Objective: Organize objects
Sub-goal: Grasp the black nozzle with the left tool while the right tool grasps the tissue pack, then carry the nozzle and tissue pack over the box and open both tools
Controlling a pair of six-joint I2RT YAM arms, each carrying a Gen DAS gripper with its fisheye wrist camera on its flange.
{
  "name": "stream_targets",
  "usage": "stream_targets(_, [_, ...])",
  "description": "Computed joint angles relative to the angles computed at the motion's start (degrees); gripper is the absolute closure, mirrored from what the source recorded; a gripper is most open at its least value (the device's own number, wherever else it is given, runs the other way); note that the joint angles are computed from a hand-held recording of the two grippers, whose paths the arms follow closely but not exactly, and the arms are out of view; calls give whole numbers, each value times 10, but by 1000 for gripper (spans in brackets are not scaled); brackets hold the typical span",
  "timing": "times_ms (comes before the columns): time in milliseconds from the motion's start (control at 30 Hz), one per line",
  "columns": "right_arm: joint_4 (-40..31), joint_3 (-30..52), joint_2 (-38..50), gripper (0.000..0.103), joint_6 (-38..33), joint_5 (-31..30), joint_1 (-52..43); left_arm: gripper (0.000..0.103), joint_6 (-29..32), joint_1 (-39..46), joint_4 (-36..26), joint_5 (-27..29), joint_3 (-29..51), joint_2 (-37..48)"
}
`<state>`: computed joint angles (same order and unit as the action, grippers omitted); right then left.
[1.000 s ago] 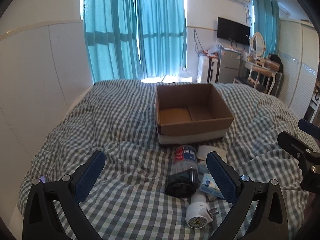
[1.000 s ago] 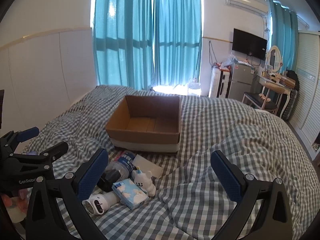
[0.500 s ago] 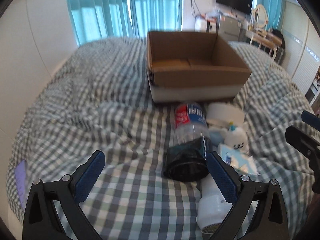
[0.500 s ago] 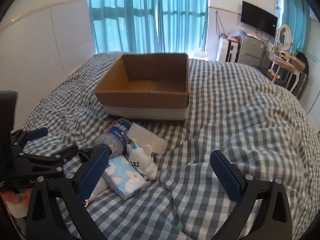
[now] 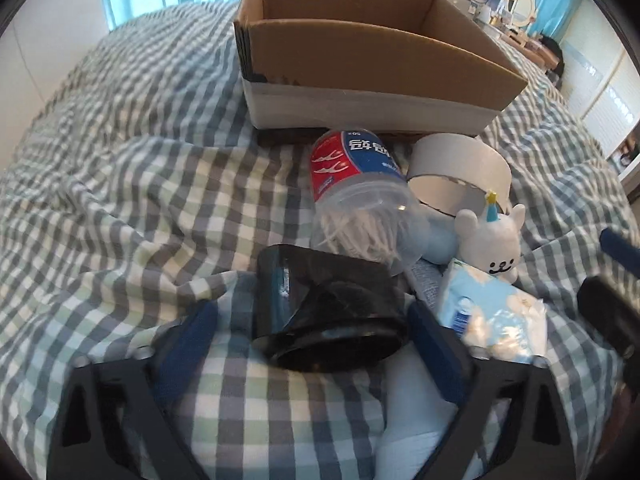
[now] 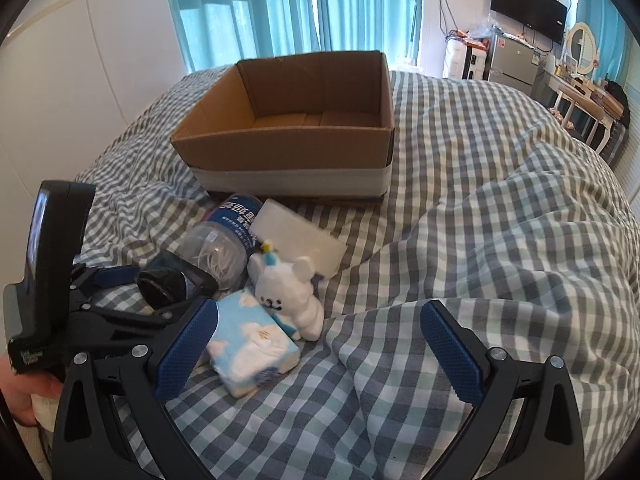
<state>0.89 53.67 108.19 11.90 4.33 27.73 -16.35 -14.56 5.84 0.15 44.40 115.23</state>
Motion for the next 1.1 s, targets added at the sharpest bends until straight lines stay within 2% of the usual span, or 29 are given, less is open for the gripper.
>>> stream_targets(67, [-6, 7, 7, 1, -3, 2, 4, 37, 2, 3, 2, 10, -2, 1])
stream_targets(100, [-9, 11, 10, 1, -5, 2, 6, 39, 2, 2, 7, 7, -7, -3])
stream_targets(233, [-17, 18, 16, 3, -14, 1, 13, 39, -2, 11, 26, 9, -40, -37])
stream_targets(367, [-24, 27, 25, 5, -28, -5, 26, 39, 3, 12, 20, -18, -65, -83])
stream_targets(533, [-60, 78, 75, 7, -46, -60, 40, 39, 18, 27, 9, -47, -73, -112])
stream_targets(600, [-83, 108, 105, 15, -49, -70, 44, 39, 21, 33, 14, -47, -84, -122])
stream_targets(667, [-97, 130, 127, 17, -46, -76, 46, 39, 25, 41, 21, -38, -89, -121])
stream_targets(733, [-101, 141, 138, 33, -39, -91, 39, 39, 29, 45, 23, -32, -88, -115])
stream_targets(800, [-105, 146, 143, 40, -36, -95, 38, 39, 31, 48, 22, -28, -88, -112])
stream_targets(1100, [-89, 114, 111, 46, -31, -53, 53, 39, 28, 32, 28, -42, -103, -130])
